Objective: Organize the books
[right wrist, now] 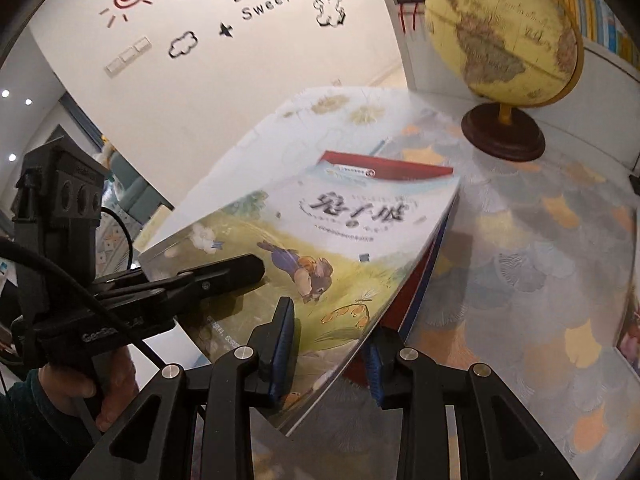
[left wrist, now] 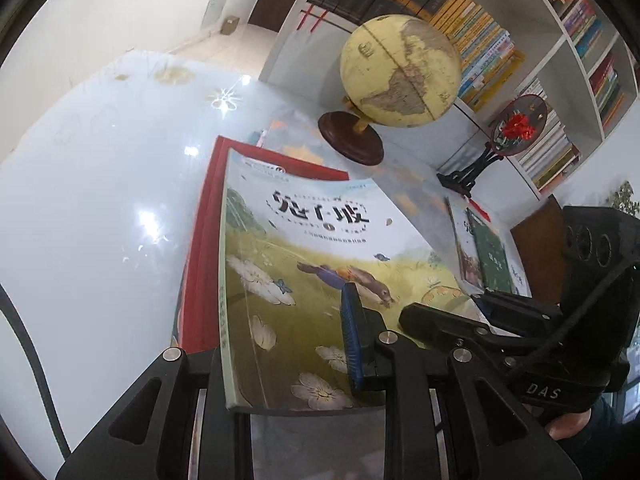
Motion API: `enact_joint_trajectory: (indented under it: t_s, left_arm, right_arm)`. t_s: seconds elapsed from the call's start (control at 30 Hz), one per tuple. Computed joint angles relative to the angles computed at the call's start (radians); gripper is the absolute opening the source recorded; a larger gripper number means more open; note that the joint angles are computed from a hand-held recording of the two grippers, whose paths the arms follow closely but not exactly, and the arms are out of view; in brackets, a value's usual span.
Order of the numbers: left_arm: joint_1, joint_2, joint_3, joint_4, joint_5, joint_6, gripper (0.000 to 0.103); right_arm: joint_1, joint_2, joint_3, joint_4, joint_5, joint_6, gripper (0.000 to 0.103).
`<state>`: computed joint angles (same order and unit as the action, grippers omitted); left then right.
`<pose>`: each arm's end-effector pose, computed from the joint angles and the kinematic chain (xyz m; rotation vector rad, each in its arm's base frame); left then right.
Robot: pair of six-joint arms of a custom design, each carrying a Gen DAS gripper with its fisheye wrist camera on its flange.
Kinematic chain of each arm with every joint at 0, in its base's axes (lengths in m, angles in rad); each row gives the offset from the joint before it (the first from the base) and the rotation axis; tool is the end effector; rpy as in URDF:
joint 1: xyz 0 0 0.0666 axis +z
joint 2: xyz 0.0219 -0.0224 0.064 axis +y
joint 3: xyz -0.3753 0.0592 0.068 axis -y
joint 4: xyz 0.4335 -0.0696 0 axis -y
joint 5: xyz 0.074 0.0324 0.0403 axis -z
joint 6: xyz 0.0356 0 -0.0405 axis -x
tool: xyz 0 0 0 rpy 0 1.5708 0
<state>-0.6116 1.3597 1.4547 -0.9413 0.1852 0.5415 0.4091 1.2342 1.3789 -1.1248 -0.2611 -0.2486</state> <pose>0.4163 -0.3005 0.4712 0.1781 2.5321 -0.7216 0.4106 0.1876 0.4797 -0.3126 2.5890 0.5798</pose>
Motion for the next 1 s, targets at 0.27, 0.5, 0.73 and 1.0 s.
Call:
enact_joint_trajectory:
  t_s: [0.27, 0.5, 0.73, 1.0]
  left_arm:
    - [0.043, 0.026, -0.005, -0.009, 0.075, -0.025, 0.023]
    - [0.068, 0.027, -0.033, -0.009, 0.105, 0.011, 0.024]
    - [0.081, 0.02, -0.049, -0.032, 0.063, 0.048, 0.026]
    - [0.108, -0.005, -0.068, -0.037, 0.022, 0.076, 0.026]
  right_arm:
    - [-0.036, 0.065, 0.014, 0.001, -0.064, -0.046, 0.031]
    - [-0.037, 0.094, 0.027, -0.028, -0.058, -0.042, 0.031]
    - [-0.032, 0.104, 0.025, -0.04, -0.065, -0.063, 0.031]
    - [-0.031, 0.105, 0.022, -0.043, -0.051, -0.088, 0.031]
